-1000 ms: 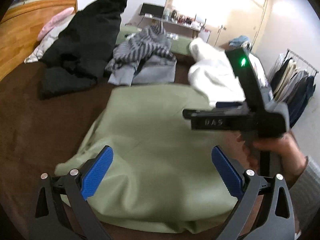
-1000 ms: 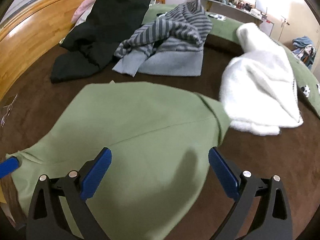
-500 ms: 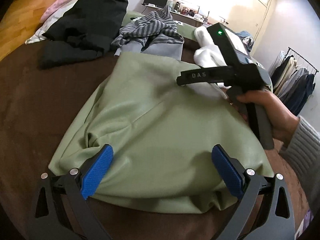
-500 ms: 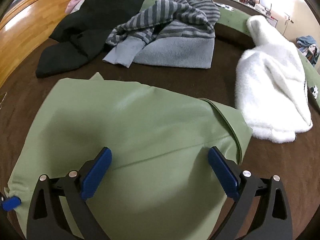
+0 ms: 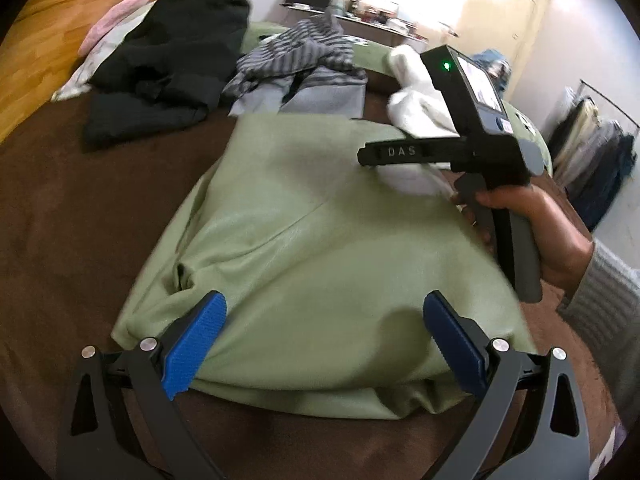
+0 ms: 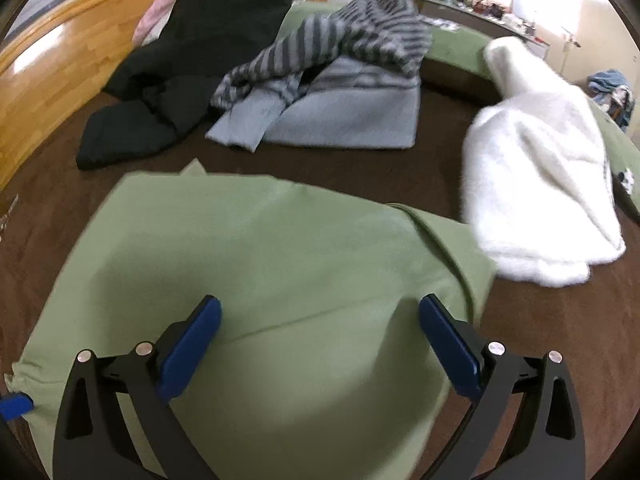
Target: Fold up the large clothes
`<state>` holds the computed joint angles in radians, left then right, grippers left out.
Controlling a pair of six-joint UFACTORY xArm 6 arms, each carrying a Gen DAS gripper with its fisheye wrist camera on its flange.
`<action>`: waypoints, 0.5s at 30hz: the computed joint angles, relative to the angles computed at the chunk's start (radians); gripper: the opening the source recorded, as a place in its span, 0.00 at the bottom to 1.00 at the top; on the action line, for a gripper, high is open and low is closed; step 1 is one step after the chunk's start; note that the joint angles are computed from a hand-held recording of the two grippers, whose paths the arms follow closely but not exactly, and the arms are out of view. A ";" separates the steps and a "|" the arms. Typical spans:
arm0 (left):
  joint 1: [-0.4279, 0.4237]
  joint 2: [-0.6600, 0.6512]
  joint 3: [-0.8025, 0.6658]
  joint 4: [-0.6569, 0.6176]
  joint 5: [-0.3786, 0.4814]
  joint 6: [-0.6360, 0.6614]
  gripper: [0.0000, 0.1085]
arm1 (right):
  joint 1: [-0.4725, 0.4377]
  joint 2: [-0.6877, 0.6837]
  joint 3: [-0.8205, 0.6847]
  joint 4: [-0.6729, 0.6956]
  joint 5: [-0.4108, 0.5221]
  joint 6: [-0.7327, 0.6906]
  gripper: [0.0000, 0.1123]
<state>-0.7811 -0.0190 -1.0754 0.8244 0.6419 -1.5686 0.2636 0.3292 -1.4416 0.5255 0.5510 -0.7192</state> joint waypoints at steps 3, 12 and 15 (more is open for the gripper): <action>-0.001 -0.043 -0.018 0.027 0.031 0.091 0.89 | -0.054 -0.056 0.027 0.189 0.084 -0.086 0.87; 0.163 -0.118 0.087 -0.195 -0.128 0.295 0.89 | -0.222 -0.141 0.085 0.411 0.368 -0.132 0.87; 0.210 -0.112 0.118 -0.280 -0.182 0.348 0.89 | -0.273 -0.120 0.075 0.479 0.500 -0.104 0.87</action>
